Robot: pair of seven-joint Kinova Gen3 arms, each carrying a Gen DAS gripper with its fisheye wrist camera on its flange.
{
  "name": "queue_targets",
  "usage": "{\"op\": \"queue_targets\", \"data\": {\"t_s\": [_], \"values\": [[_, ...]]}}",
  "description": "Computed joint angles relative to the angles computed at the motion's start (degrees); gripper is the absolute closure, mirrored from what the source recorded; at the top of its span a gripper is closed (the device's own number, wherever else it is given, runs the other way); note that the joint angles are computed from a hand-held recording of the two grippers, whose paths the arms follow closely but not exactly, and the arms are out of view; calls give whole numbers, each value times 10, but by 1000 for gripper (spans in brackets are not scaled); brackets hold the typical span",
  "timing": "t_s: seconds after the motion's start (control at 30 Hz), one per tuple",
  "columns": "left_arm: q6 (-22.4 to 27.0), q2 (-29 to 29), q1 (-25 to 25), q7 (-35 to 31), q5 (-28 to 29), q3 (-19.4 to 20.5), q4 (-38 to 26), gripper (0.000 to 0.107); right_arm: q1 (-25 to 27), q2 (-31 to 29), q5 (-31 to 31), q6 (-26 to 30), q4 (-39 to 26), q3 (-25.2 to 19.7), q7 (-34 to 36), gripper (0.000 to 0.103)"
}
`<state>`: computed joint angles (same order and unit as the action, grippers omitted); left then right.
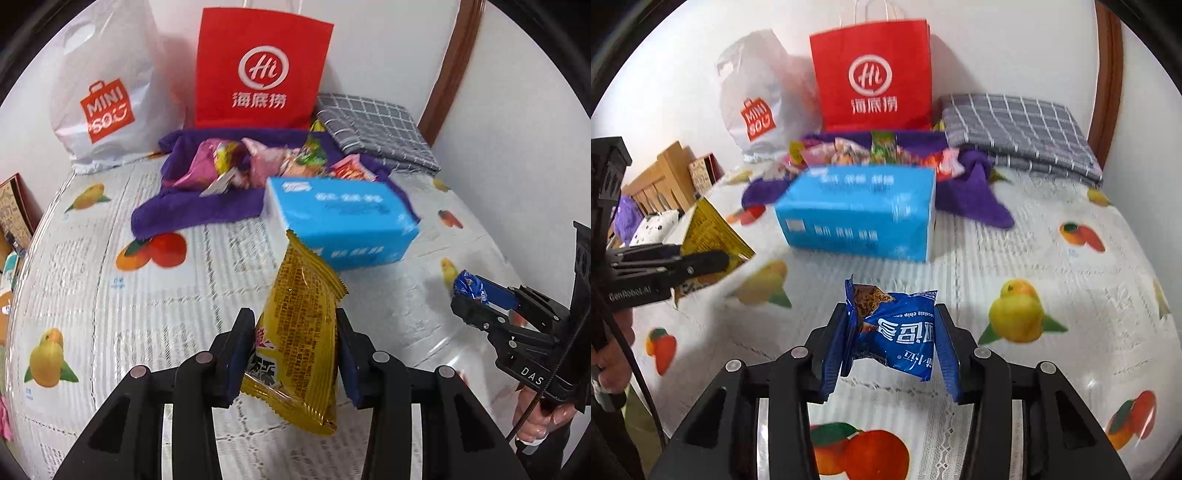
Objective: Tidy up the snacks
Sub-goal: 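Carry the yellow chip bag with the left tool while the right tool carries the blue packet toward the towel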
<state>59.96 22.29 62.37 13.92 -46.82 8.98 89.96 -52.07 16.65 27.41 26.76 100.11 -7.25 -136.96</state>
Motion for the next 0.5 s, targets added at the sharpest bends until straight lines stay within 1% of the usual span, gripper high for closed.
{"op": "queue_targets", "data": {"t_s": [0.17,0.23,0.33,0.5], "values": [[15,0,-4,-29,-1,1,-35,67,8,-13,-8,13,-23,-5,9,58],[16,1,-10,-43,6,0,-47,67,20,-14,-22,26,-40,-14,26,58],[13,-1,-16,-61,10,-2,-61,67,33,-15,-40,30,-56,-21,46,58],[42,6,-20,-103,19,-8,-107,67,51,-13,-68,45,-94,-25,78,58]]}}
